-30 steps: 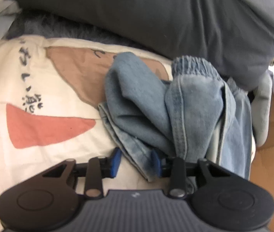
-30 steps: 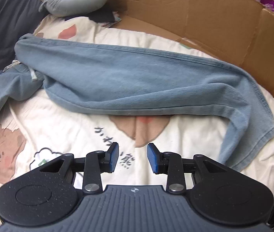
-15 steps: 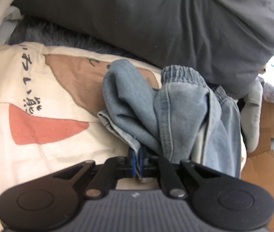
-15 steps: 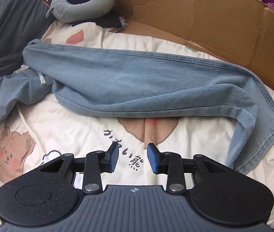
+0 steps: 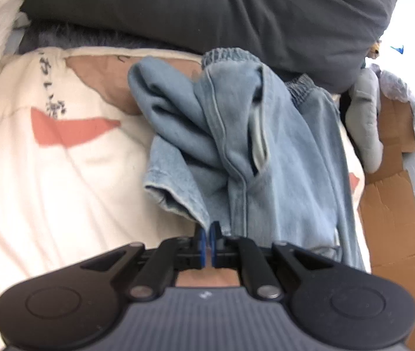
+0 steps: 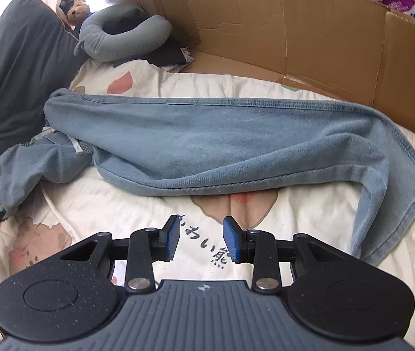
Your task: Fold clothes
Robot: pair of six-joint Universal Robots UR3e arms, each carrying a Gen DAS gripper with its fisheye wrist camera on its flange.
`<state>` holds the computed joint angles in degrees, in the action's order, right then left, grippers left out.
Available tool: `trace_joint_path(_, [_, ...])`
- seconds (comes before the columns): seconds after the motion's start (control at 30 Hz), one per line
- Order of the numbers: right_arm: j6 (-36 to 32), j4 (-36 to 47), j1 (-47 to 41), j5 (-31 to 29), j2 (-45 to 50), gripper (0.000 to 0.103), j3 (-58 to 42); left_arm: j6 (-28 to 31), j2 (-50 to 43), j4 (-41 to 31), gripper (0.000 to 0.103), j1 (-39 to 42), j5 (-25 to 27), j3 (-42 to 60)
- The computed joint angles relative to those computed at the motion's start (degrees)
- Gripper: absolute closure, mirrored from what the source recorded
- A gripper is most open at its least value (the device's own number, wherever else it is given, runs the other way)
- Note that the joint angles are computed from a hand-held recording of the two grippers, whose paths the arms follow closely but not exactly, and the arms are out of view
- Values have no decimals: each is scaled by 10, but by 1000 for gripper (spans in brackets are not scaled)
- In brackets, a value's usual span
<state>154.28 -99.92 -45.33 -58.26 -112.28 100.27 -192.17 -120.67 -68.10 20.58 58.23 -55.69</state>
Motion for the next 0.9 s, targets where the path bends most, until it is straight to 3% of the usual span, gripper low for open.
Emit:
trace_joint_path(0.23, [-15,59,-17,60,-30,63,14,28,59,-57,100,-13,-11,-34])
trace_joint_path(0.53, [-5,107,35,122,6,63,-22,55,89,-131,101,-71,-46,-28])
trace_joint_path(0.8, [38,157,79,220,52,48,-30,64,61,-199,103,-113,-74,52])
trace_joint_path(0.9, [71,140,100,266,68,43,-1,80,52,-232,103,-125,-77,86])
